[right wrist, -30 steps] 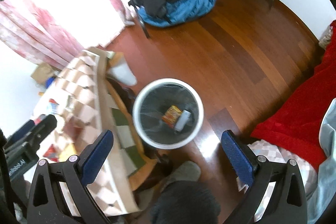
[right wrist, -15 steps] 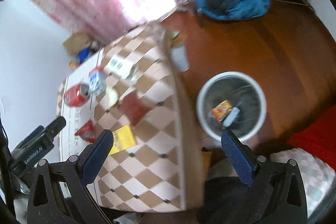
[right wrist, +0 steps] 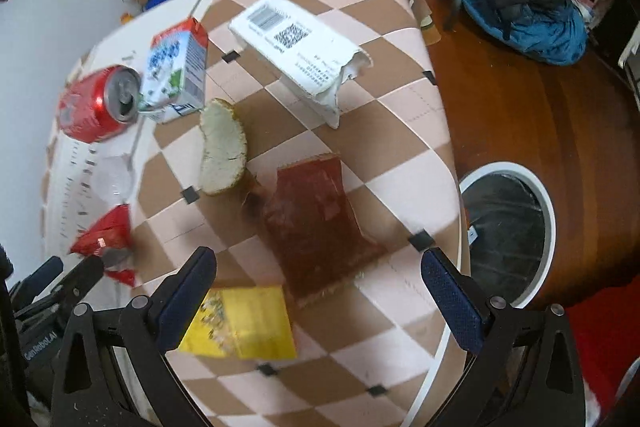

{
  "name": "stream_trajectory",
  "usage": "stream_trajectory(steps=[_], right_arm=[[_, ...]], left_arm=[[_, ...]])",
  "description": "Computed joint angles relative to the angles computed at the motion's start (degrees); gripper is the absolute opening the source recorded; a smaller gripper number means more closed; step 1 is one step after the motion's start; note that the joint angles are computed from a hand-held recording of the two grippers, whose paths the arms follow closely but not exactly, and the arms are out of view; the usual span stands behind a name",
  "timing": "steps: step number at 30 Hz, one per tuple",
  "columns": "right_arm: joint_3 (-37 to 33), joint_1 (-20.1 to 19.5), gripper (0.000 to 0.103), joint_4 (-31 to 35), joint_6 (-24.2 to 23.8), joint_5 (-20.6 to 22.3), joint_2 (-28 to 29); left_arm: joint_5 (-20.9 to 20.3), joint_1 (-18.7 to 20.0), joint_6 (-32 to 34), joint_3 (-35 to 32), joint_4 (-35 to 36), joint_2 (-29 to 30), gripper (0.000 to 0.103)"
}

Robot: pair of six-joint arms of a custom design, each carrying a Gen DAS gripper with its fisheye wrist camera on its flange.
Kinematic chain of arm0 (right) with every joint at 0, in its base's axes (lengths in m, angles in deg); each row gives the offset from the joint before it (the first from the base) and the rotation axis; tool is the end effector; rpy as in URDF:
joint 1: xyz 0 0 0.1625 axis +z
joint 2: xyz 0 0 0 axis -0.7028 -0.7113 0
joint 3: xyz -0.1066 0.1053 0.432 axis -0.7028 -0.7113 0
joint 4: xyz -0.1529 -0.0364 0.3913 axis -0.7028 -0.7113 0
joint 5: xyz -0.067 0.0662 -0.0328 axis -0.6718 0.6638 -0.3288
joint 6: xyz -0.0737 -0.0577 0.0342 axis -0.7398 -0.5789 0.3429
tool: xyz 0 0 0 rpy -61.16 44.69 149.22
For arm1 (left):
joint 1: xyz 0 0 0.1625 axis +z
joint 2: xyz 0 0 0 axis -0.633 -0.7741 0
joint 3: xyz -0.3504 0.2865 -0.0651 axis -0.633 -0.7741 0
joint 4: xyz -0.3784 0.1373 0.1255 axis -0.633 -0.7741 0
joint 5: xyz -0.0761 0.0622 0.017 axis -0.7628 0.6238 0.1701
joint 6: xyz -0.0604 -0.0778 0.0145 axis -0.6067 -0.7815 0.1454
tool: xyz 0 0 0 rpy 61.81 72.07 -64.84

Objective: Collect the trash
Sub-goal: 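Grasp the red wrapper with left tool while right tool grasps brown wrapper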

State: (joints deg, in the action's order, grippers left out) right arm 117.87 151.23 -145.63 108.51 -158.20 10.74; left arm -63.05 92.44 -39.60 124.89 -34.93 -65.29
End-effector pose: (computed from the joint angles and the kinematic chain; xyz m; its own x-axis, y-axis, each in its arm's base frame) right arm 0.2232 -0.5373 0.1780 -0.6521 0.5423 0.5298 0.2731 0.8199 -0.5032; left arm -0.2214 -0.6143 0.1784 -0.6847 0.4058 -0.6054 0.4286 0.8960 0.1159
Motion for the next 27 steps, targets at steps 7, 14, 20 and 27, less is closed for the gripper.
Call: stream_trajectory(steps=[7,14,20,27], right_arm=[[-1.2,-1.3,0.101,-0.5,-2.0,-2.4,2.4],[-0.4,-1.4,0.083,-3.4,-4.6,-4.2,4.2],[-0.3,-0.3,0.049,-3.7,-6.3,-5.9,4.2],[0.6,1.4,0.044,-7.0,-7.9,-6.2,2.9]], left_arm=[[-1.3,0.4,3.2,0.8,-1.5,0.5,0.007],[0.6,-0.2,5.1,2.3,-3.6,-1.0,0.007],[0.9,-0.5,6.2,3.4,-4.8,-2.1,0.006],[0.3,-2.0,7.4,2.7,-5.8,-2.1,0.002]])
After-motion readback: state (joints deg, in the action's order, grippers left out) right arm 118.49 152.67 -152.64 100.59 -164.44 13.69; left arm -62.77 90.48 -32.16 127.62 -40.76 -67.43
